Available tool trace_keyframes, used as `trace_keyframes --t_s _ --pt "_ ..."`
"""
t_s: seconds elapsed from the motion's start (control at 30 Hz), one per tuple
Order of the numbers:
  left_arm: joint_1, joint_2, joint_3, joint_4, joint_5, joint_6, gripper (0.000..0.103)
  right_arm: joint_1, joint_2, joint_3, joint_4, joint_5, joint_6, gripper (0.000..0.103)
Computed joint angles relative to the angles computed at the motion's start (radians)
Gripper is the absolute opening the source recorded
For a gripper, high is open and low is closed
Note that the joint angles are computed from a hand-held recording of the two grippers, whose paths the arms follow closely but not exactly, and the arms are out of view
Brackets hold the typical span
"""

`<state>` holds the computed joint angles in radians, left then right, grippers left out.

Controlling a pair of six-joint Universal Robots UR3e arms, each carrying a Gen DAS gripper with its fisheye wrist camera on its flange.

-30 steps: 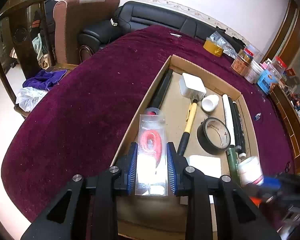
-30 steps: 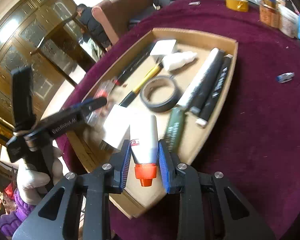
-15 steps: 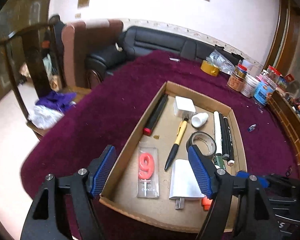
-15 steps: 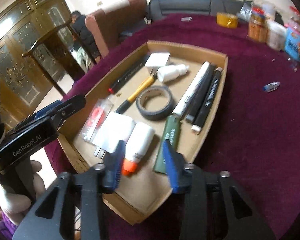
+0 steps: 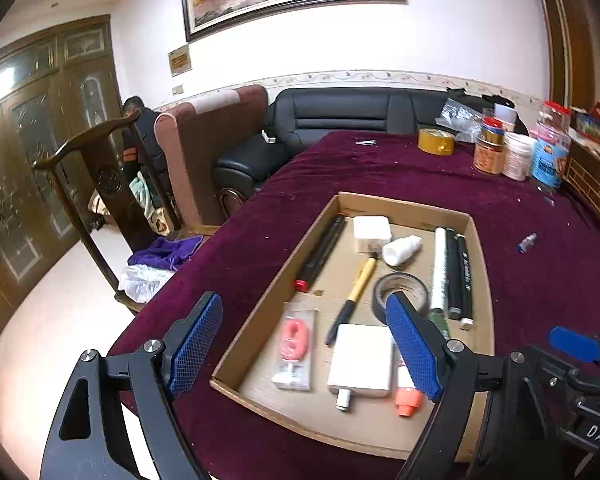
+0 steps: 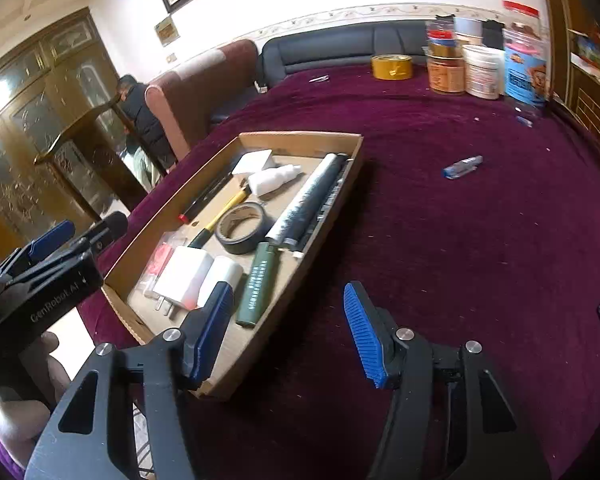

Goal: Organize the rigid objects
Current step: 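Move both tools back toward the blue pen and black tube on the table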

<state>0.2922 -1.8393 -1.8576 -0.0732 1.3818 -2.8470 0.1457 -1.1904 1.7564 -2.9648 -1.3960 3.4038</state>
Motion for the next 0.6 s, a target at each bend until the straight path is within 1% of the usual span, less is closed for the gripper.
trace_keyframes --t_s 0.2,0.3,0.6 --pt "-0.072 0.030 -0.018 -0.010 0.056 0.011 0.080 -0.052 -0.069 0.116 -0.055 0.031 -0.004 0.058" --pt "-0.100 0.038 -0.020 -0.015 0.079 0.012 0.080 -0.072 -0.089 0.156 -0.072 0.037 -0.002 0.062" --pt "-0.164 0.051 -0.031 -0.038 0.122 0.023 0.080 -0.136 -0.127 0.246 -0.121 0.085 0.001 0.062"
